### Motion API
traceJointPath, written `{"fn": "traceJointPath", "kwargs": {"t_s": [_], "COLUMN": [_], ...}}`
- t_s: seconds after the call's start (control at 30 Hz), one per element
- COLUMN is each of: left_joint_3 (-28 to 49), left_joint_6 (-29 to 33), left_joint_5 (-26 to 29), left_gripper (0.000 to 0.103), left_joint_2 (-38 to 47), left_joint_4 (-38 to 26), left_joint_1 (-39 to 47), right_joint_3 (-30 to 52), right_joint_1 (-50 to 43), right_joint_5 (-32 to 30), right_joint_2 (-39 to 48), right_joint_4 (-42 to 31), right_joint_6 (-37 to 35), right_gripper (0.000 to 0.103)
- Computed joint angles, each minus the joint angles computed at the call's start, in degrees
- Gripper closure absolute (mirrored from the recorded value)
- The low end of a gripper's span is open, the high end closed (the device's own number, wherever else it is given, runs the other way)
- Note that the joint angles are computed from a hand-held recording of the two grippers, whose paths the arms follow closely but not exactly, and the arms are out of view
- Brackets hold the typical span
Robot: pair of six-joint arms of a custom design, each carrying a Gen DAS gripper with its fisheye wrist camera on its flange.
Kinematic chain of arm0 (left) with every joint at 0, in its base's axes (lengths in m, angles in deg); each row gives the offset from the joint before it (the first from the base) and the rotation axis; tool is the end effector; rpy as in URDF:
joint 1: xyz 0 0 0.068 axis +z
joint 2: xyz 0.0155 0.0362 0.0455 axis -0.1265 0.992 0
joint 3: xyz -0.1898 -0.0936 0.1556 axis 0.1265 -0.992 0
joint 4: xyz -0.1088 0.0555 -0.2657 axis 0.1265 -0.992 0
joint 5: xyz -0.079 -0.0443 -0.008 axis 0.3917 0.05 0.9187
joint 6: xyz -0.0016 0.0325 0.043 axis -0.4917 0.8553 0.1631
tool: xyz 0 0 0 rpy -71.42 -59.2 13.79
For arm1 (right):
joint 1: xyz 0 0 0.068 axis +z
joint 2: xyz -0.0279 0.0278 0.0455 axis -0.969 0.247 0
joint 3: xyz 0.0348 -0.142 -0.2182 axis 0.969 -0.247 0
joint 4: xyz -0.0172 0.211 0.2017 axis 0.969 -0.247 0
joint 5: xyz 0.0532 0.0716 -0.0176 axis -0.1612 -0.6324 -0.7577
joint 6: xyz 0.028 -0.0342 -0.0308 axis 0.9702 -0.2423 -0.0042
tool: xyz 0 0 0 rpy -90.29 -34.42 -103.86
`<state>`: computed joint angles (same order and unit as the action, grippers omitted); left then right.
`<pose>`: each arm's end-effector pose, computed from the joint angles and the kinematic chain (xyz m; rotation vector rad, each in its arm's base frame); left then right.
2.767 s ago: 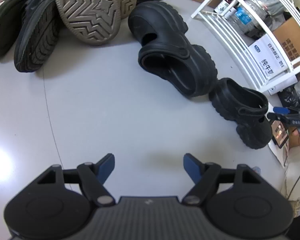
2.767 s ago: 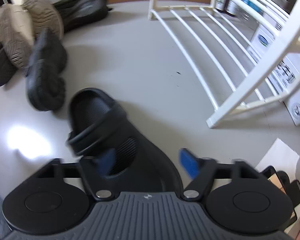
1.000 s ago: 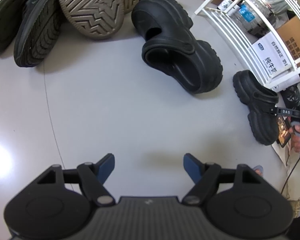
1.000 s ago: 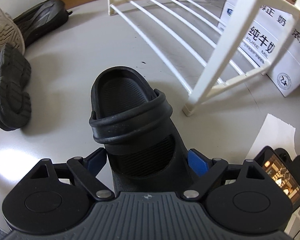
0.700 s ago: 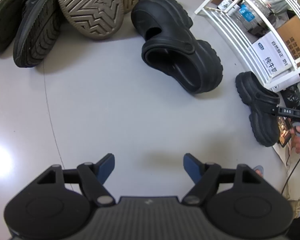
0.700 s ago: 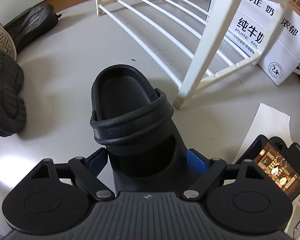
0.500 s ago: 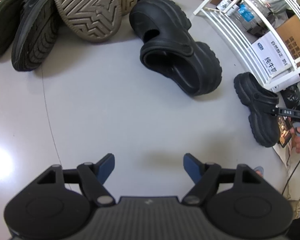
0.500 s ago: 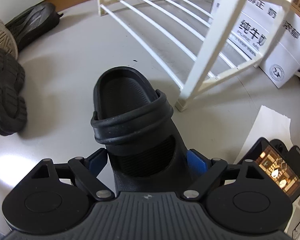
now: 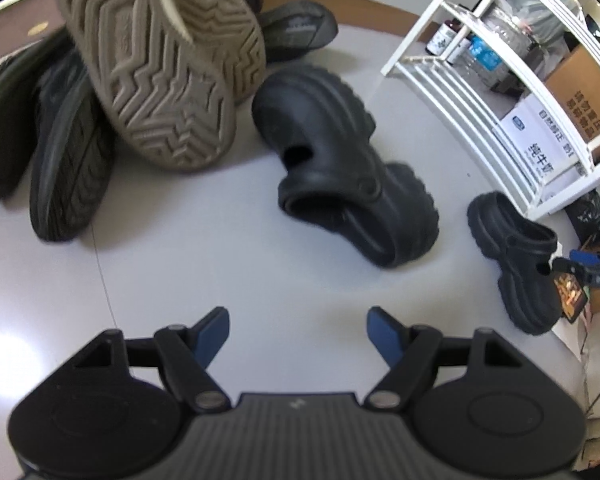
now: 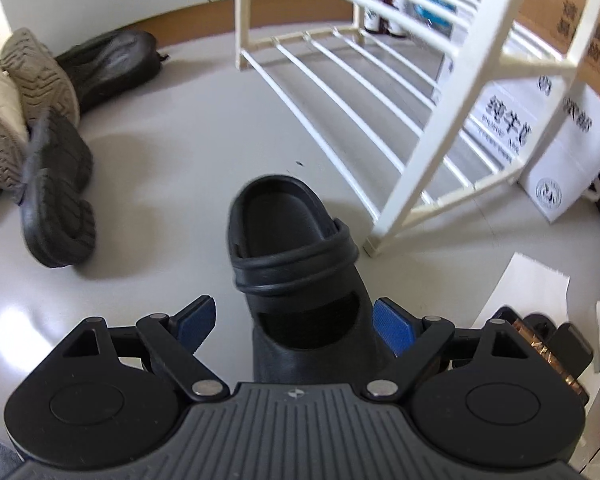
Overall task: Organize scattered shoes
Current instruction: 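Lower the black clog onto the floor by the rack and open the right tool, then grasp a second black clog from the heap with the left tool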
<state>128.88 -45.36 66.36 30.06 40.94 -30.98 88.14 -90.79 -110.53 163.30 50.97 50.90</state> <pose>0.2302 -0.1016 0.1914 -0.3178 2.7108 -0.3418 0.3631 -0.0847 0.1206 -0.5034 2.5440 0.2030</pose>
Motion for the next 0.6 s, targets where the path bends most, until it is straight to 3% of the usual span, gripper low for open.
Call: {"fn": "traceJointPath", "kwargs": {"t_s": [0.2,0.3,0.37,0.6], "left_joint_3": [8.9,13.6,16.4,23.0], "left_joint_6": [2.6,0.0,-2.0,-3.6], "left_joint_5": [-1.4,-1.5,-1.5,-4.1], "left_gripper": [0.022,0.022,0.022,0.021], "left_joint_2": [7.6,12.7,15.8,24.9], "left_joint_4": [0.9,2.5,4.1,6.8], "left_joint_1": [1.1,1.5,1.6,0.6], "right_joint_3": [-3.0,-4.5,-6.8,-6.6], "right_joint_1": [1.0,1.3,0.2,0.8], "right_joint_5": [-3.8,-6.4,-12.1,-14.3], "right_joint_2": [-5.4,-7.1,-9.1,-9.0], "right_joint_4": [0.7,2.0,4.9,1.1], "right_joint_6": [-1.4,-1.6,-1.1,-3.8], "right_gripper": [0.013,0.014,0.014,0.014]}}
